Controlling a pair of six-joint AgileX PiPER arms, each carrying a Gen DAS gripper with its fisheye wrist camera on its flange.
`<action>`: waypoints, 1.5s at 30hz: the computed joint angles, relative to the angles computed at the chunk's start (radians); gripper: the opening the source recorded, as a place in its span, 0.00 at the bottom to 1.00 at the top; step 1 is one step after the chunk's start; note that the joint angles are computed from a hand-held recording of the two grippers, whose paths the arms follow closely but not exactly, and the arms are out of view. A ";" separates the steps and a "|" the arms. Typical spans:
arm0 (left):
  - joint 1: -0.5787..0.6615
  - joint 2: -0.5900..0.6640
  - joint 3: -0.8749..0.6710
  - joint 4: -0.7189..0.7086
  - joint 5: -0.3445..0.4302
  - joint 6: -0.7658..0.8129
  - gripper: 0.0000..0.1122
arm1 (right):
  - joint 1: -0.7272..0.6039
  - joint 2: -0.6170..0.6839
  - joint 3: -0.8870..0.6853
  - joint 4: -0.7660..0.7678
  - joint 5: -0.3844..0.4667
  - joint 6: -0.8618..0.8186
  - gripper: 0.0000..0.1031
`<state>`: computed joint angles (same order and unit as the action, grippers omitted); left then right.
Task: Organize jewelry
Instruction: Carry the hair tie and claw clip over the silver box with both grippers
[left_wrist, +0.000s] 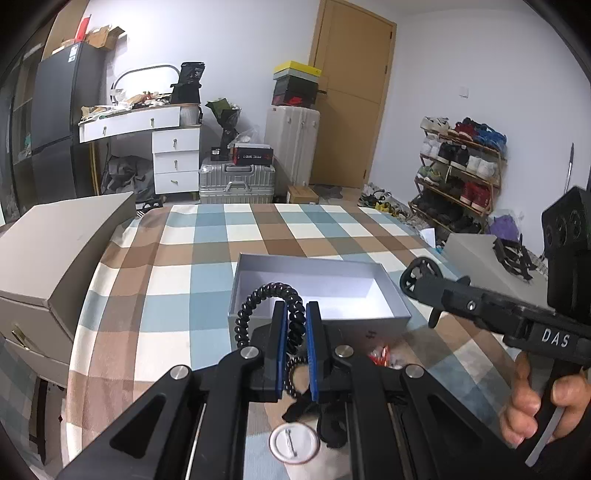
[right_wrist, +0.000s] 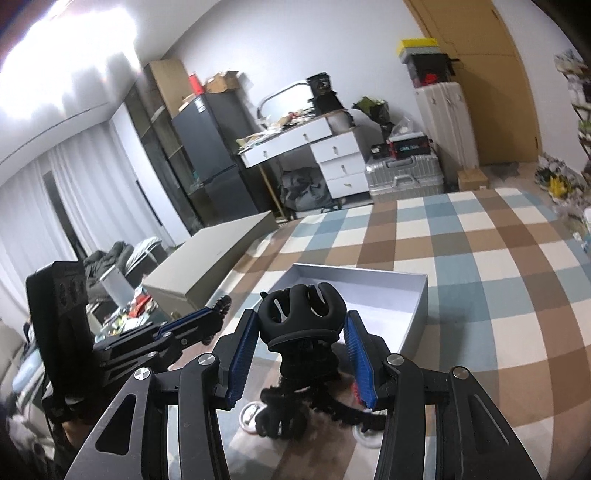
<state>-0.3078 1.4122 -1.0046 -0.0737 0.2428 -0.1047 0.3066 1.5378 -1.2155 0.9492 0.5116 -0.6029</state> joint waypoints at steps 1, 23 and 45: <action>0.004 0.005 -0.006 -0.022 0.001 0.021 0.04 | -0.002 0.009 -0.004 0.008 -0.003 0.000 0.45; -0.041 0.158 -0.156 0.145 0.032 -0.105 0.04 | -0.056 0.151 -0.052 0.106 0.033 -0.068 0.45; -0.035 0.253 -0.241 0.078 0.173 -0.022 0.04 | -0.092 0.197 -0.095 0.117 0.076 -0.051 0.45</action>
